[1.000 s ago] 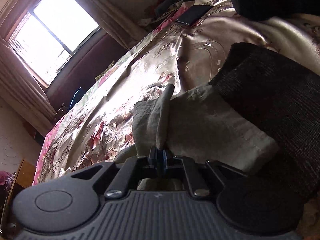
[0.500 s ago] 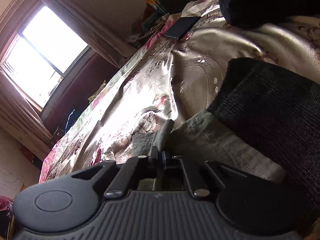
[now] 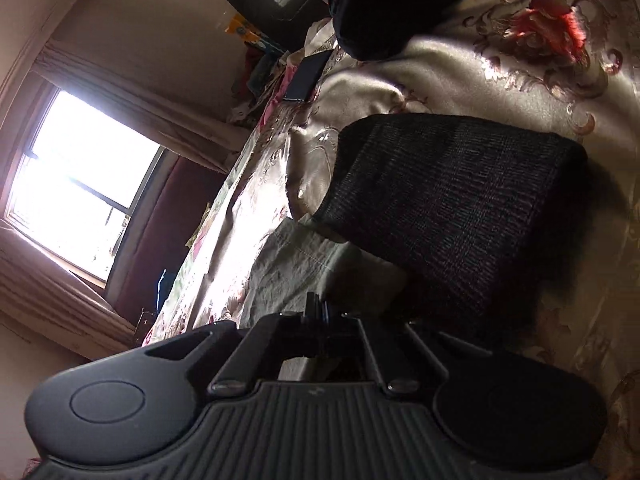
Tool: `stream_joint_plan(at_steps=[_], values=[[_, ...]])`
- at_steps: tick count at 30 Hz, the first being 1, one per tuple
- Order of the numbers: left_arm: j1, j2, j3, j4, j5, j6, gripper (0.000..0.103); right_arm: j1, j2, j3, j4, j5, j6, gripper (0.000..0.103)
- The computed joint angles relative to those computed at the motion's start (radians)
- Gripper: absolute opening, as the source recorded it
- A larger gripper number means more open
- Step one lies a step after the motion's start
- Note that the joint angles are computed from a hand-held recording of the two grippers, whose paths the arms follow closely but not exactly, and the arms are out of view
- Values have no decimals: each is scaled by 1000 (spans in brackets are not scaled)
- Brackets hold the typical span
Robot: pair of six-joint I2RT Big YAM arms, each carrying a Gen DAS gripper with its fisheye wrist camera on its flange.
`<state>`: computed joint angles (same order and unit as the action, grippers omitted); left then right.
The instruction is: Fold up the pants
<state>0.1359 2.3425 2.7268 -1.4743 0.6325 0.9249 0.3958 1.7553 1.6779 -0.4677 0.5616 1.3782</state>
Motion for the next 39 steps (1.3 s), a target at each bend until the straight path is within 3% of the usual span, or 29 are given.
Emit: stream_joint_plan(at_steps=[2,4,5,9,14,17,21,25,29,32,35,39], values=[[-1,0,1,-1,-2,10,33,-4,0,3,7,-7,-25,3],[-3,-9,-15,9,-9,15,33,-14,12,24,-34,-31,-37,4],[-5,-18,-34,21,-13,16,33,-18,10,18,-34,-41,-24,8],[-7,-32,-60,34,-15,13,33,-26,-28,-52,8,-63,47,11],[-8,-38,-72,39,-11,32,33,-12,-64,-94,-37,-16,95,33],[-8,-41,-80,45,-10,35,33,-13,-63,-119,-3,-34,136,37],[-7,-43,-82,44,-11,31,34,-25,-43,-135,115,-56,149,39],[-7,-41,-80,43,-9,32,34,-41,-4,-100,128,-85,104,43],[-7,-41,-81,45,-6,25,34,-52,0,-126,224,-96,111,45],[-7,-37,-72,39,-7,24,35,-41,-5,-143,254,-73,83,43],[-5,-32,-61,33,-4,27,35,-31,-23,-170,241,-51,96,37],[-7,-38,-75,45,-6,24,36,-28,-30,-182,231,-2,93,38]])
